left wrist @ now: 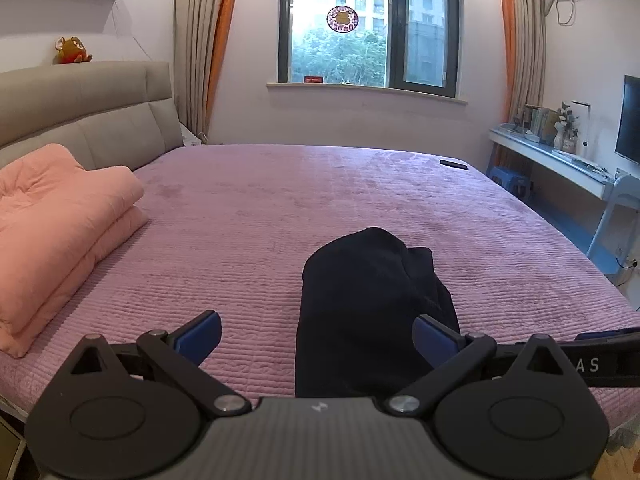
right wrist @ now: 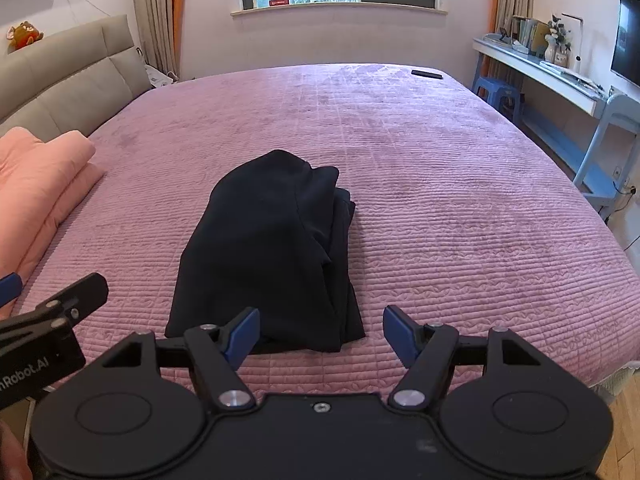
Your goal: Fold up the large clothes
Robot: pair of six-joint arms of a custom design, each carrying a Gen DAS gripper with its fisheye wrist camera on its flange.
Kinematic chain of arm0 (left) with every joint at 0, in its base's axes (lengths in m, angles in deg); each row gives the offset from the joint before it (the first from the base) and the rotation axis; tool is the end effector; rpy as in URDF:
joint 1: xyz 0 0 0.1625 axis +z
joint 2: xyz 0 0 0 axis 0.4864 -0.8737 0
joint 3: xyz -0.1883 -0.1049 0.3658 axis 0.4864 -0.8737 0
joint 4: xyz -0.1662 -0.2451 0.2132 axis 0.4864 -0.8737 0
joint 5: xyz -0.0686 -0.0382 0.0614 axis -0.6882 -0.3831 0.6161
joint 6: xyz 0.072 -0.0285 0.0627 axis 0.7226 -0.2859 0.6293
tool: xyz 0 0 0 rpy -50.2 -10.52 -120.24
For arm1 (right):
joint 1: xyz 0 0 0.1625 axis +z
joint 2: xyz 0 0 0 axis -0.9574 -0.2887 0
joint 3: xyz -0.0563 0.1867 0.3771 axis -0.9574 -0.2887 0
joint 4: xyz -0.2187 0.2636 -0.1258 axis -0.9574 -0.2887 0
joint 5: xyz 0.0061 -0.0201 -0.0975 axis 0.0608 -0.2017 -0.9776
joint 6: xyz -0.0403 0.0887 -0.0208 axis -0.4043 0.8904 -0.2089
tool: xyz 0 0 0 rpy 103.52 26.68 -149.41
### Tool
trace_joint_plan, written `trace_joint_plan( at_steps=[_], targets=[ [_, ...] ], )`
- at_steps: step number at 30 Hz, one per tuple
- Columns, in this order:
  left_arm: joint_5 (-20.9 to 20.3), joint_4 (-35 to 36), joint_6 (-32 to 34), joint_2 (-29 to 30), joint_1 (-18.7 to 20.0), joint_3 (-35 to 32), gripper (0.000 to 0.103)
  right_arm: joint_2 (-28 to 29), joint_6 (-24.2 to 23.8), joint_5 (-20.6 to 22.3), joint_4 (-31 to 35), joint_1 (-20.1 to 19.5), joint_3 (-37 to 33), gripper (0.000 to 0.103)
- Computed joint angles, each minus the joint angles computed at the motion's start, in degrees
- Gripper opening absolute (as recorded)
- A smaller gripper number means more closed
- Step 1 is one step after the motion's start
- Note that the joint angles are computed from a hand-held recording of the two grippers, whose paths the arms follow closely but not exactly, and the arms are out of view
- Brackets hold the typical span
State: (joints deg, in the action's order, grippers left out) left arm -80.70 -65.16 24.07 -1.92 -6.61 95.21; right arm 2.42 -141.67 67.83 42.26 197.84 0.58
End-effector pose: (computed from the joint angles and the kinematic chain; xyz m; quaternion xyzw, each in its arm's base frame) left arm -0.3836 -0.3987 0.2306 0.2527 0.8154 -0.4289 0.2955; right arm 0.3008 -0.3535 0.2936 0.0436 -0.8405 0.4056 0.3566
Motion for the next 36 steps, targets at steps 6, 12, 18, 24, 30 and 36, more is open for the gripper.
trace_joint_plan(
  at_steps=[6,12,18,24,30,36],
  targets=[
    [0.9,-1.9,1.7,0.1,-0.3,0.7,0.103,0.0,0.6,-0.5,0.6,0.0,0.0,0.081],
    [1.1,-1.6,1.8,0.0,-0.3,0.7,0.103,-0.2,0.4,-0.7,0.6,-0.2,0.1,0.081],
    [1.2,-0.7,1.2,-0.2,-0.3,0.5,0.103,-0.2,0.0,-0.7,0.4,-0.2,0.1,0.081],
    [2.5,-0.4,1.8,0.2,-0.5,0.6,0.103,-0.4,-0.3,-1.4,0.7,-0.8,0.3,0.081],
    [2.3,4.7,-0.2,0.2,0.0,-0.6,0.103,-0.6,-2.0,-1.0,-0.2,-1.0,0.7,0.081],
    [2.9,5.9,-0.3,0.8,0.2,-1.0,0.103,-0.5,-1.9,-1.6,0.1,-1.4,0.8,0.081]
  ],
)
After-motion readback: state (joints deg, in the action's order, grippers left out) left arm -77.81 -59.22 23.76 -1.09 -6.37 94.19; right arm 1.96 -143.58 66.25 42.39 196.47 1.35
